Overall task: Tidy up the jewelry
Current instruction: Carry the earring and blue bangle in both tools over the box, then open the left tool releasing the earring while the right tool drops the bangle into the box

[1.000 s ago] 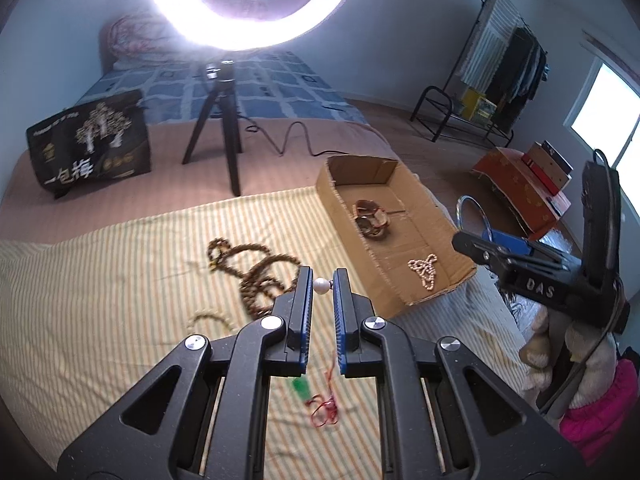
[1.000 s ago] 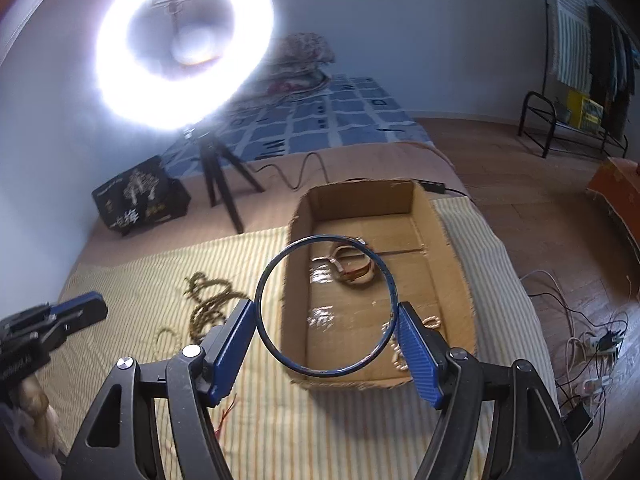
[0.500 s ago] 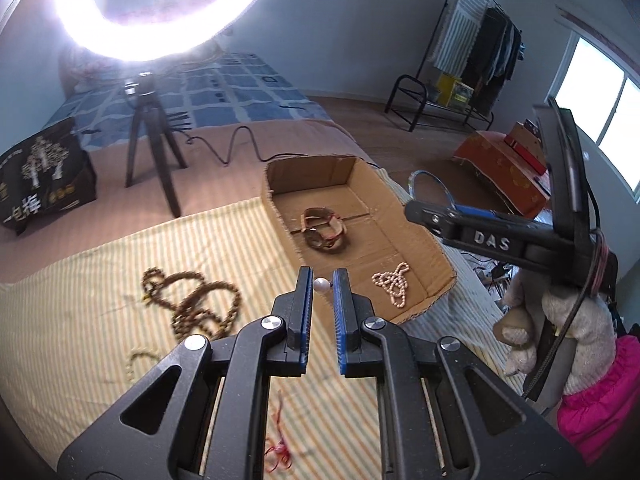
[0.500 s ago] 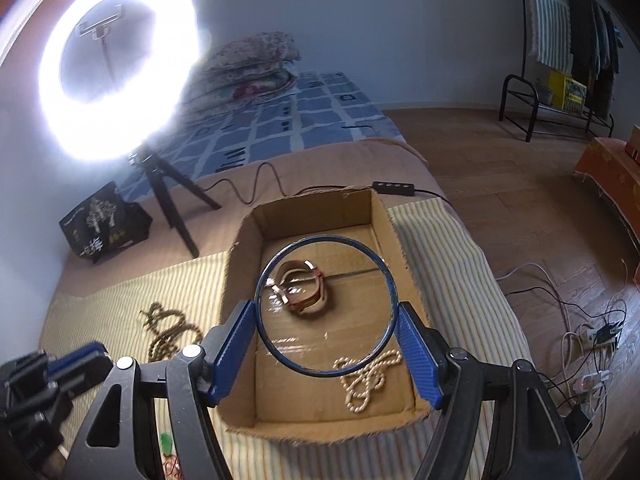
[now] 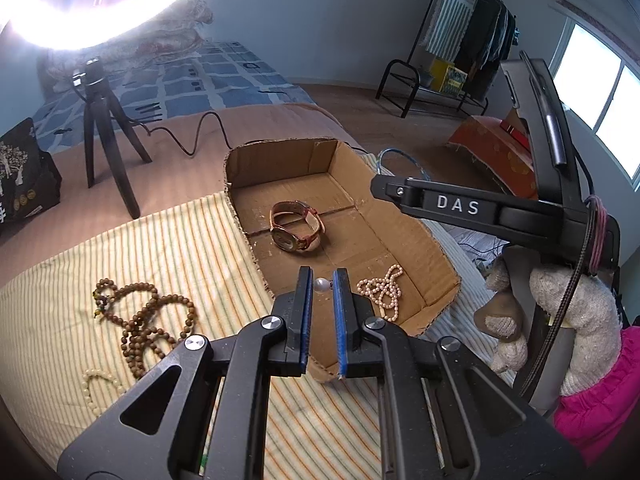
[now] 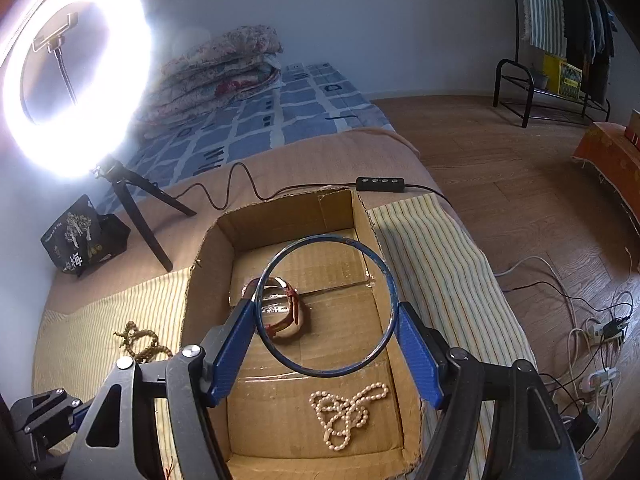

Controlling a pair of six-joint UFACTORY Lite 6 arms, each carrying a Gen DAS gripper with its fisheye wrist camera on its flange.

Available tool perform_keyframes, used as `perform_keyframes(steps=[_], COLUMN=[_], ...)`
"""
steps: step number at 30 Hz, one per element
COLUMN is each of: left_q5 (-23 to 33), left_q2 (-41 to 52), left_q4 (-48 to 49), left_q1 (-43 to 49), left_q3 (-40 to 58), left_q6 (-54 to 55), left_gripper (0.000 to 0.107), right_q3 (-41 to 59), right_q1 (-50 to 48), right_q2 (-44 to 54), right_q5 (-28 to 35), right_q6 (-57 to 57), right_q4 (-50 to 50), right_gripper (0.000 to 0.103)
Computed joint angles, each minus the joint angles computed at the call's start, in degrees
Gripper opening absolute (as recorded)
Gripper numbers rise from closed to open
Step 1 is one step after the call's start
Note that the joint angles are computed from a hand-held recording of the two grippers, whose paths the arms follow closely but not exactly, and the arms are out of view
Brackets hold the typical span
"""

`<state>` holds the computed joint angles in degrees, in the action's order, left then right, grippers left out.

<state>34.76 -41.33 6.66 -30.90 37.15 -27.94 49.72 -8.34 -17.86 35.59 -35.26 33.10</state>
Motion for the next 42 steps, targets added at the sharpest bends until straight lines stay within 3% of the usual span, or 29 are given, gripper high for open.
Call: perform_keyframes(steps=[5, 18, 20, 22, 24, 42], left_q5=[-1.24, -1.67, -1.52, -1.3, -1.44, 4.44], left_q2=[2.11, 4.07, 4.1, 4.39, 4.04, -0.46], left_q4=[6.18, 9.78, 9.32, 9.72, 10.93, 16.19], left_q1=[-3.3, -5.42, -5.49, -5.76, -6.37, -10.45], left_q3=[0.2, 0.49, 0.52, 0.63, 0.27, 0.75], left_q6=[-6.23, -9.18, -8.69, -8.94, -10.41, -16.28], left_gripper=[0.008, 0.008, 0.008, 0.015, 0.045, 0.046], right_q3=[0.1, -0.12, -0.3, -0.74, -0.65, -1.4], right_q1=[0.44, 2.13, 2.13, 2.01, 1.63, -1.11], right_q2=[1.68, 2.77, 2.35, 1.45, 1.21, -3.81], right_q5=[-1.18, -3.74, -4.05, -4.55, -4.23, -1.17], right_q6=[-1.05, 0.77, 1.34, 1.87, 1.25, 1.76], right_q4=[0.19, -1.33, -1.84, -2.41, -1.84, -1.53], right_gripper=[0.073, 0.074, 0.08, 0.087, 0.089, 0.094])
